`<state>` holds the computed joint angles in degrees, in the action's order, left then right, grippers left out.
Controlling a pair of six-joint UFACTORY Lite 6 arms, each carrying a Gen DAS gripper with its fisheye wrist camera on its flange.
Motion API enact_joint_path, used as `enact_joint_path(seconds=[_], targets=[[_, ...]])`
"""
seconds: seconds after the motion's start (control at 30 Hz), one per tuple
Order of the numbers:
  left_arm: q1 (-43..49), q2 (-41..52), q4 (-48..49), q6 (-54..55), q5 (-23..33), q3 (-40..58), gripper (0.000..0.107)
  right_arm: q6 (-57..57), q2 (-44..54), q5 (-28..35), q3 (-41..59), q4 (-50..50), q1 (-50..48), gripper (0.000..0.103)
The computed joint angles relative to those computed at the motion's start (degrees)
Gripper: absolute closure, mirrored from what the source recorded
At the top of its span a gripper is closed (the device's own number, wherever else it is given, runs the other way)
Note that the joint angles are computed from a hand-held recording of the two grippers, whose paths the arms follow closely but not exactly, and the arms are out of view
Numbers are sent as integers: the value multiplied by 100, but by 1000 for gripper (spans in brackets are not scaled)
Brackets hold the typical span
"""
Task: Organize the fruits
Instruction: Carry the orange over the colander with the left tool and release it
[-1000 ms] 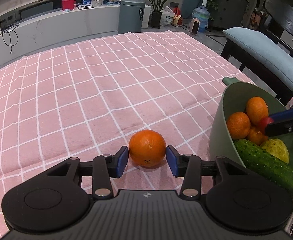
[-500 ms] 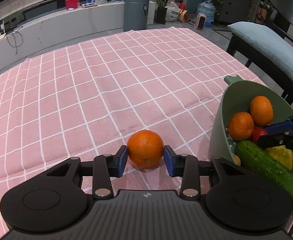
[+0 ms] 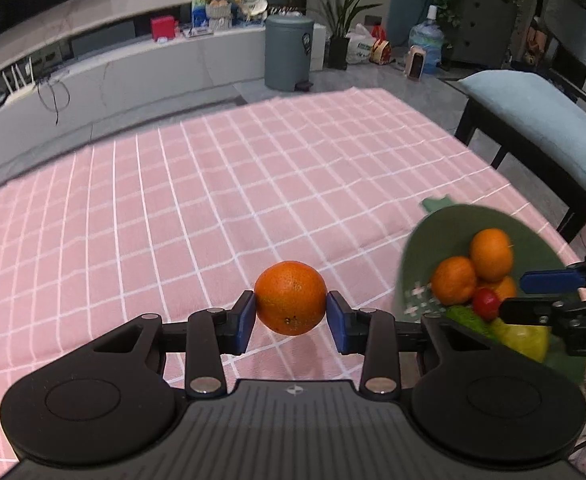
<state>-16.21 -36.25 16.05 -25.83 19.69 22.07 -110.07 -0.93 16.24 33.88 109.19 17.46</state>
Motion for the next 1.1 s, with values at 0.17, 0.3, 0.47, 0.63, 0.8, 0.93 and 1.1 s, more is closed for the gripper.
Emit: enact_joint_path(seconds=[0.17, 0.3, 0.47, 0.63, 0.8, 0.93, 1.1], targets=[[-897, -321, 596, -979, 707, 431, 64, -2061, -905, -47, -806, 2263, 44, 53], [-1484, -109, 622, -1266, 908, 864, 64, -2755, -1291, 192, -1252, 3023, -106, 53], [-1747, 734, 342, -1223, 708, 1375, 64, -2250, -1342, 418, -1318, 2457, -325, 52], [-1766, 1784, -168, -805, 458, 1782, 64, -1798, -1173, 368, -1198, 1885, -317, 51], [-1668, 2638, -934, -125, 271, 2115, 64, -1134, -727, 334, -754, 683, -395, 50], [-1576, 3234, -1367, 218, 269, 2410, 64, -936, -356, 297, -412, -9, -507, 51], [-1495, 3728, -1471, 203, 374, 2667, 64, -475, 21, 585, -146, -751, -793, 51]])
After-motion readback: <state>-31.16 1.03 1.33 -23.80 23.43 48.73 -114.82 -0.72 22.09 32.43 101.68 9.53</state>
